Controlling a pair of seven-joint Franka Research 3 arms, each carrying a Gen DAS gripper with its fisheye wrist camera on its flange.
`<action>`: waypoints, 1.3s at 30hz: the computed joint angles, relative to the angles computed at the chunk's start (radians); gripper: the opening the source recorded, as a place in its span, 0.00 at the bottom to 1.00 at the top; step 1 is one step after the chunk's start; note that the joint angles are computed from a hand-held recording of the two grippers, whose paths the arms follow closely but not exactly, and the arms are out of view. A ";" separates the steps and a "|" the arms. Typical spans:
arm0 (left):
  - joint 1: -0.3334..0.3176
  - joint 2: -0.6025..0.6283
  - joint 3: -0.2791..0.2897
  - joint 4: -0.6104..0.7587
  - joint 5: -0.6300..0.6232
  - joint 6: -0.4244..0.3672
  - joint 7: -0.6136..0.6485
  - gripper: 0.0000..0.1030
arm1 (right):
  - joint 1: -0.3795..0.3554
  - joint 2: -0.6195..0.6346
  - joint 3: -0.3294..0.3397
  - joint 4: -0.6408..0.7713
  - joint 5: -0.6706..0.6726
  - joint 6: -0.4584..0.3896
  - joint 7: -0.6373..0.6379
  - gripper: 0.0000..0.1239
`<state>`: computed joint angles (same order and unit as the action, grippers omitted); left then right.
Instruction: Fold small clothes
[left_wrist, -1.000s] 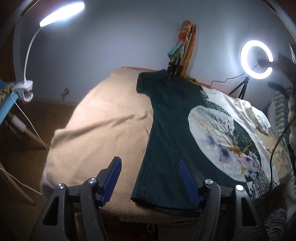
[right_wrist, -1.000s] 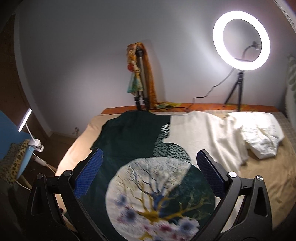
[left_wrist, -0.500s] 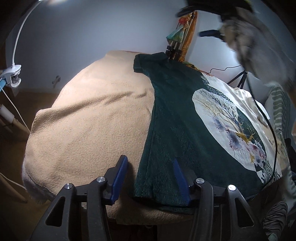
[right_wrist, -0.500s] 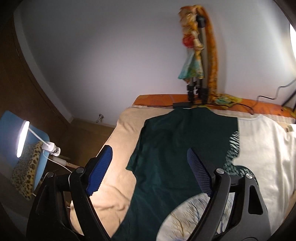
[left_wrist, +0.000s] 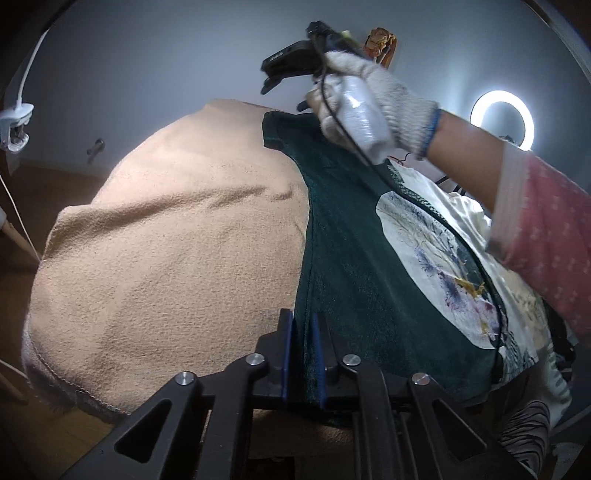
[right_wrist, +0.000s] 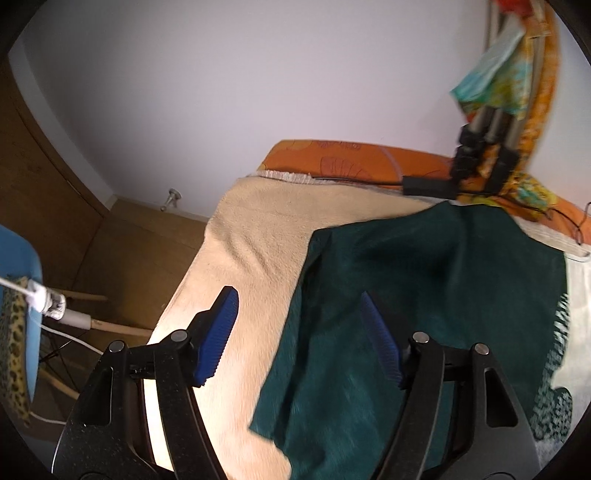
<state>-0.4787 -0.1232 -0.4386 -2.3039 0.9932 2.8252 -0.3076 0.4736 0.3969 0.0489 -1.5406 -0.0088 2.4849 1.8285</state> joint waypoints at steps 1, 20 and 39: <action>0.002 0.001 0.001 -0.001 0.010 0.011 -0.009 0.05 | 0.008 0.027 -0.007 0.031 -0.015 -0.010 0.013 0.56; 0.025 0.011 0.000 0.026 0.207 0.094 -0.198 0.00 | 0.081 0.193 -0.065 0.243 -0.187 -0.162 0.006 0.06; -0.094 0.170 0.022 0.258 0.191 0.036 0.009 0.00 | -0.227 -0.110 0.060 -0.140 0.396 0.147 -0.390 0.02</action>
<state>-0.5729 0.0469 -0.4168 -2.0457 1.1846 2.8611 -0.2985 0.2462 0.2873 0.1086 -1.6808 0.3868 2.6320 1.4387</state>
